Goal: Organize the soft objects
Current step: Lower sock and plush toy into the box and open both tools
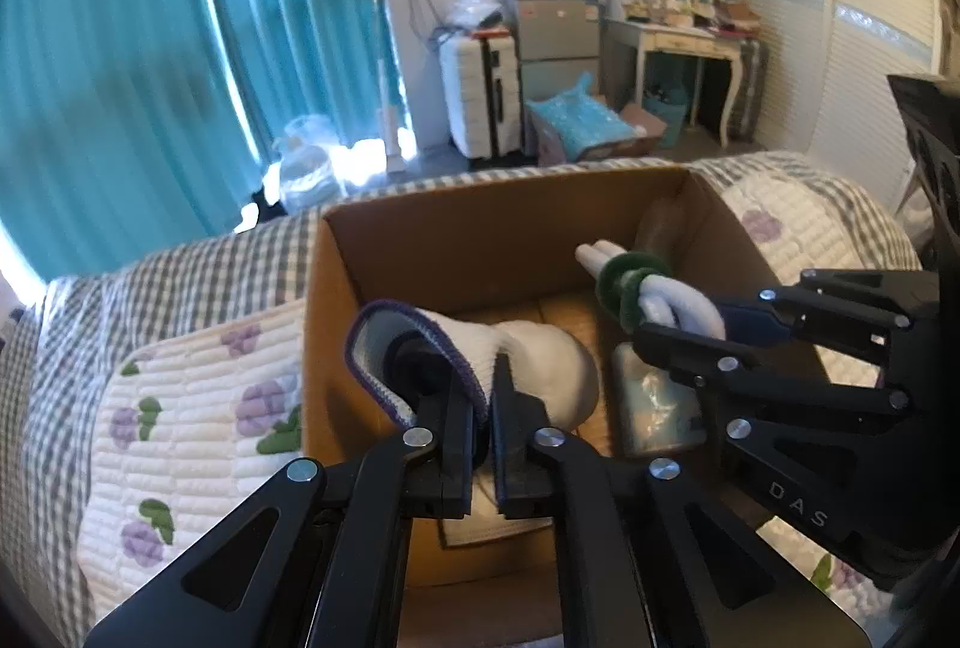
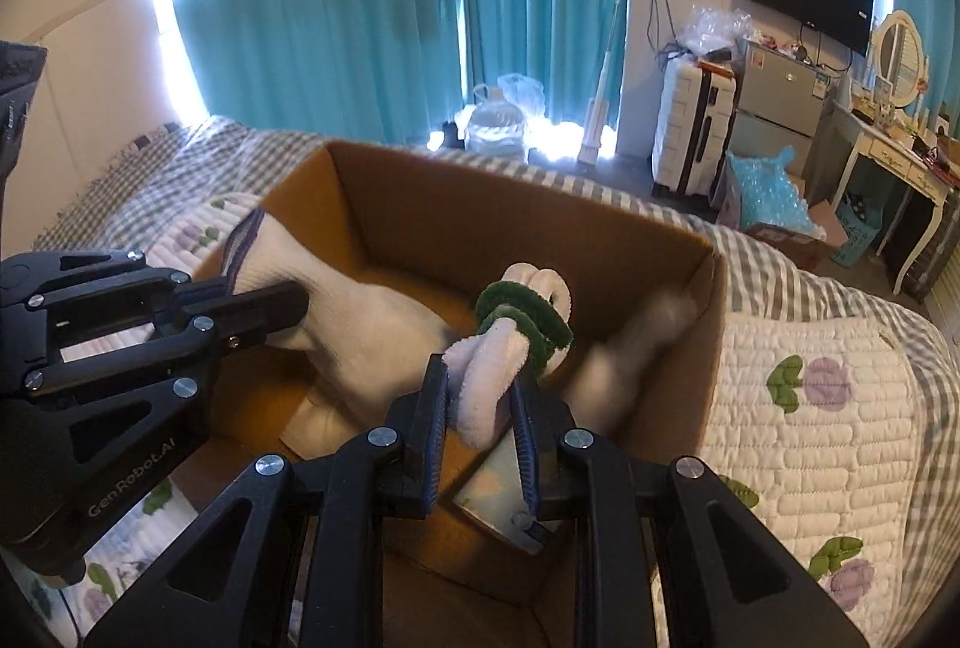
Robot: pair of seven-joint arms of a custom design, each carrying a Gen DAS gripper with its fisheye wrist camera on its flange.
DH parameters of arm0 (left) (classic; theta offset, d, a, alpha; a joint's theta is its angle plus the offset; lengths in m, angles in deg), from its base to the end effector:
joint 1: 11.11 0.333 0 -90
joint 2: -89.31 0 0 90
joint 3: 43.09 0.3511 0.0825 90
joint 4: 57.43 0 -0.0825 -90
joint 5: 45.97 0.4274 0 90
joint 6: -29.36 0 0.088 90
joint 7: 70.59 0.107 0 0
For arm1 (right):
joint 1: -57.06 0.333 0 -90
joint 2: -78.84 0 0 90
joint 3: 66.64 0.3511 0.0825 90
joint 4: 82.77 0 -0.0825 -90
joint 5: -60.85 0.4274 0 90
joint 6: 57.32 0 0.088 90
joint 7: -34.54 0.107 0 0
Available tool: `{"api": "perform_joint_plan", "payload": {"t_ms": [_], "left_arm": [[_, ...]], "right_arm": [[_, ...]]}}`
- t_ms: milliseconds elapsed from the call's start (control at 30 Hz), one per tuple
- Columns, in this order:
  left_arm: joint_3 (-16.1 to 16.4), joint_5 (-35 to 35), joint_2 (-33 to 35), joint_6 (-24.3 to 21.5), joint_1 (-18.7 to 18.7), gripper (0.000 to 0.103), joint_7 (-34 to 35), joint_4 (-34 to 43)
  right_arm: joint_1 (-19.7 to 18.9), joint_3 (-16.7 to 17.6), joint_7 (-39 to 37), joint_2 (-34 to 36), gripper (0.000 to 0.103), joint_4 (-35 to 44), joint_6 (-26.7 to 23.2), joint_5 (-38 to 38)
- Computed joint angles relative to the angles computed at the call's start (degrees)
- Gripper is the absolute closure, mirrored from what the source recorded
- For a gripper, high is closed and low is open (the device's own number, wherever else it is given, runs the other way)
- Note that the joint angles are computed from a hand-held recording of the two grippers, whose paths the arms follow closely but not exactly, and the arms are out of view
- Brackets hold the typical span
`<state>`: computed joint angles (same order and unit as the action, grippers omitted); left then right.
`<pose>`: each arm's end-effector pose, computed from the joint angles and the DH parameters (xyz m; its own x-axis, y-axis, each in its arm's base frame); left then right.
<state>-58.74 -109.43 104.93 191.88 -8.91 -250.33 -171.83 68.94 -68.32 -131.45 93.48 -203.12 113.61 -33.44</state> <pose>0.6614 -0.1007 0.3753 -0.6844 -0.7248 -0.0790 -0.4629 0.5157 -0.7209 0.5878 0.1772 0.3194 -0.0512 -0.9987 -0.0047 -0.6875 0.0387 -0.7252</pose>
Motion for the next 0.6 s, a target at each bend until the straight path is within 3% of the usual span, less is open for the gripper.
{"api": "perform_joint_plan", "payload": {"t_ms": [100, 167, 200, 300, 333, 400, 433, 467, 533, 600], "left_arm": [[0.4, 0.89, -0.49, -1.19, 0.0, 0.094, -0.93, -0.41], [1.5, 4.7, -0.72, -0.34, -1.06, 0.094, -4.32, -0.71], [1.99, 6.88, -1.22, 0.18, -1.47, 0.094, -5.98, -1.3], [2.36, 9.8, -3.66, 0.48, -1.21, 0.091, -8.1, -3.46], [2.27, 9.19, -4.23, 0.06, -0.67, 0.085, -7.44, -3.79], [1.86, 4.94, -6.93, -0.37, 0.57, 0.062, -3.94, -5.31], [1.95, 1.91, -8.04, -0.44, 0.83, 0.043, -1.4, -5.85], [2.05, -3.22, -9.97, -0.75, 1.25, 0.033, 2.9, -6.74], [3.51, -8.6, -13.1, -2.57, 1.02, 0.033, 7.58, -8.04], [5.57, -9.11, -16.09, -4.7, 0.45, 0.033, 7.94, -9.45]], "right_arm": [[-0.72, -0.14, -2.18, -0.05, 0.078, -0.51, 2.31, 2.81], [-0.05, -0.34, 0.12, -1.57, 0.054, -1.66, 0.85, 1.84], [0.22, -0.22, -0.03, -2.55, 0.047, -2.42, -0.38, 2.34], [0.84, 0.52, 1.72, -6.81, 0.044, -5.6, -3.11, 1.79], [0.8, 0.84, 1.46, -7.84, 0.043, -6.36, -3.52, 2.3], [1.2, 1.84, -0.67, -11.46, 0.036, -8.98, -5.88, 4.9], [1.4, 2.4, -1.84, -13.16, 0.03, -10.14, -7.21, 6.11], [1.84, 3.22, -2.77, -15.59, 0.024, -11.65, -9.33, 7.07], [2.18, 4.66, -3.81, -19.33, 0.018, -13.74, -11.82, 8.23], [2.51, 6.13, -5.26, -22.43, 0.011, -15.16, -13.5, 10.02]]}}
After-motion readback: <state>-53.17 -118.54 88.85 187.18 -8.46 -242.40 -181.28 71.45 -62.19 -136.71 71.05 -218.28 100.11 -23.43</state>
